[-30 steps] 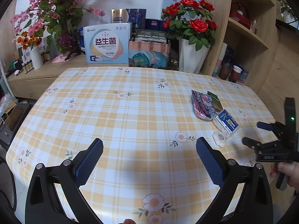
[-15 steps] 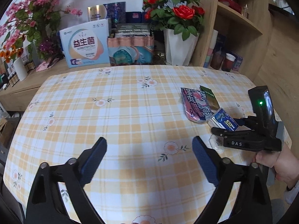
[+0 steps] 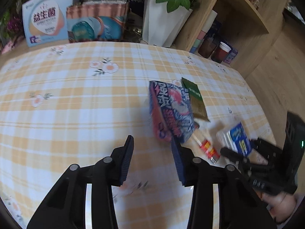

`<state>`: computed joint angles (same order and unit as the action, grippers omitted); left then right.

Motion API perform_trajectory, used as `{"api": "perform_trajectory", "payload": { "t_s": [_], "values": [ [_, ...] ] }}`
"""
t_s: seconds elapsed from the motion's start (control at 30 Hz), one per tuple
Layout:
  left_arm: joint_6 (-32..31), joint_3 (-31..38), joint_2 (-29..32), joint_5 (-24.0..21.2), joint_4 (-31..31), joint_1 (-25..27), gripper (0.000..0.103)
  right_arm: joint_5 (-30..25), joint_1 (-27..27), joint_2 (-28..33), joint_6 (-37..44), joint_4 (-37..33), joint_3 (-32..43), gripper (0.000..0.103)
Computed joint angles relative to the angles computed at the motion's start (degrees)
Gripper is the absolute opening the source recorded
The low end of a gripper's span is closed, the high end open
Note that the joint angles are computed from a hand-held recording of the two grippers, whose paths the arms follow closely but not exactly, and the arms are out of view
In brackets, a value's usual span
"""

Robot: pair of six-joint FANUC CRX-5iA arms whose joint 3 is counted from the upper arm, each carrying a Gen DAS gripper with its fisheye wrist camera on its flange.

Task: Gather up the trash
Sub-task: 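Grasp the clear blue-label box with the right gripper while the left grasps the pink snack bag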

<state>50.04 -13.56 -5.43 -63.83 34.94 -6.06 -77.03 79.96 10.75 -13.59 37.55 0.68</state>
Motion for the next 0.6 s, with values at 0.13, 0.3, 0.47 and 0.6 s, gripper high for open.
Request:
{"api": "perform_trajectory", "payload": {
  "t_s": [0.13, 0.3, 0.47, 0.6],
  "values": [
    [3.1, 2.5, 4.5, 0.5, 1.2, -2.3, 0.031, 0.5, 0.6, -1.6, -2.6, 0.5, -2.4, 0.058],
    [5.8, 4.5, 8.3, 1.2, 2.9, -3.7, 0.027, 0.4, 1.4, -3.0, -5.4, 0.7, -4.3, 0.058],
    [7.4, 4.2, 10.2, 1.4, 6.0, -3.9, 0.027, 0.4, 1.8, -3.5, -6.3, 0.6, -4.8, 0.058],
    [6.4, 3.3, 10.6, 1.4, 8.7, -3.9, 0.024, 0.6, 1.8, -3.6, -7.0, 0.1, -4.9, 0.058]
  ]
}}
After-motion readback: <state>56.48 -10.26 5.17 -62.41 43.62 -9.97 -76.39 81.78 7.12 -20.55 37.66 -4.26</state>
